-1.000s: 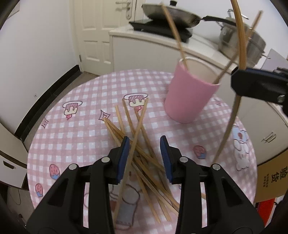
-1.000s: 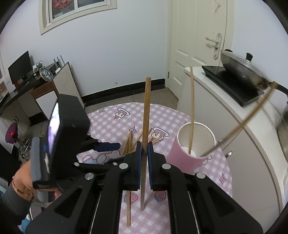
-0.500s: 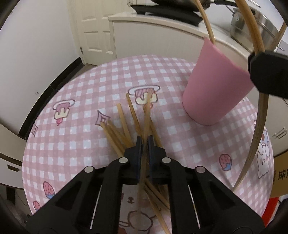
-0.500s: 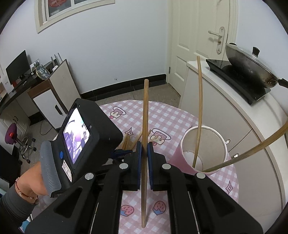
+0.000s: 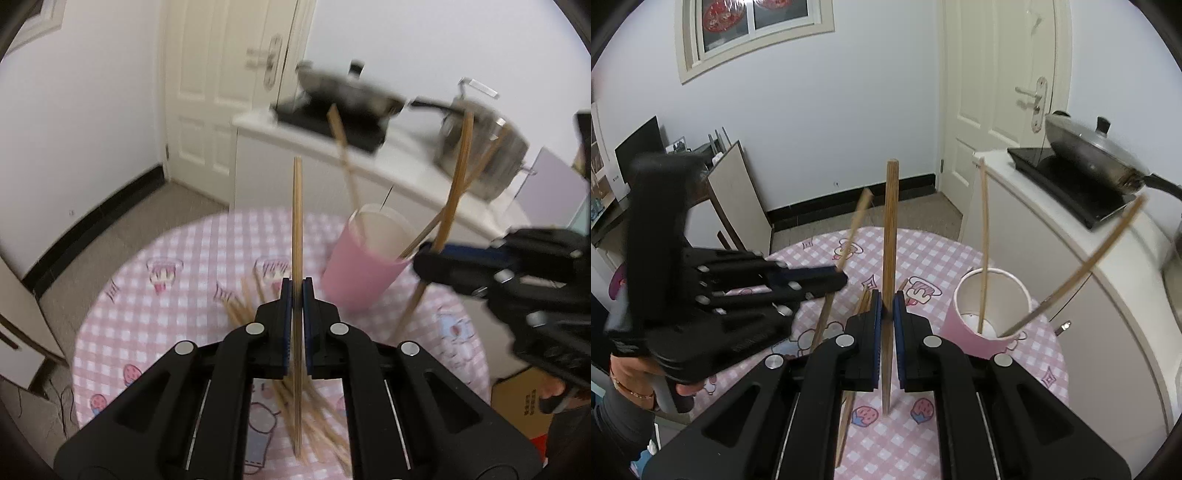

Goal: Organize utensils
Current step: 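Carry both chopsticks over the pink cup and lower them in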

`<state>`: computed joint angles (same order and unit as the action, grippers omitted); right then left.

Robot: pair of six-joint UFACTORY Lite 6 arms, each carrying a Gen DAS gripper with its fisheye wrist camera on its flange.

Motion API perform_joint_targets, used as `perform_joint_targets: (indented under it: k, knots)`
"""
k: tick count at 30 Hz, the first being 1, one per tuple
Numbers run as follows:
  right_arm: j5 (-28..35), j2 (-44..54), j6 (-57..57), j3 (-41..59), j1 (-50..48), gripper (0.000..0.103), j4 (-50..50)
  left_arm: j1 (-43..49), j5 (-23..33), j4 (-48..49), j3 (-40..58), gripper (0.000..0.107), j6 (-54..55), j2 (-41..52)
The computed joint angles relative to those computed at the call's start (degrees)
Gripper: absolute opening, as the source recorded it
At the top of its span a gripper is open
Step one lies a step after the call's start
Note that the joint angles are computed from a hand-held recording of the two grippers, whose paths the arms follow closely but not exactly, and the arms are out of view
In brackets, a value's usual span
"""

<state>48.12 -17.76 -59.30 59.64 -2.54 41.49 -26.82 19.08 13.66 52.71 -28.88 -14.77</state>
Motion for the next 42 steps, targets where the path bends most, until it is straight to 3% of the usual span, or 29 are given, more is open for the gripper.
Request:
perform_joint_targets:
  k: [8, 16, 22, 25, 34, 42]
  knots:
    - [13.3, -4.3, -4.0, 7.4, -11.4, 0.005, 5.2, -11.1, 5.4, 24.7, 4.6, 0.006, -26.9, -8.0]
    - [24.7, -2.2, -8.5, 18.6, -24.7, 0.005, 11.0, -17.8, 9.2, 37.5, 15.1, 0.006, -40.8, -3.9]
    - [28.5, 5.7, -9.3, 29.3, -32.7, 0.005, 14.6, -19.3, 10.8, 45.2, 23.4, 0.006, -48.8, 2.3]
    - [27.0, 9.6, -8.6, 33.2, -33.6, 0.005, 14.3, -19.9, 11.9, 48.7, 27.6, 0.006, -51.2, 6.5]
    - [10.2, 13.8, -11.3, 27.7, -26.3, 0.005, 16.9, -17.2, 8.9, 64.9, 30.7, 0.006, -67.2, 16.6]
    - [5.0, 17.3, -15.9, 23.4, -21.4, 0.005, 22.9, -14.8, 10.1, 77.4, 28.5, 0.006, -80.4, 21.4]
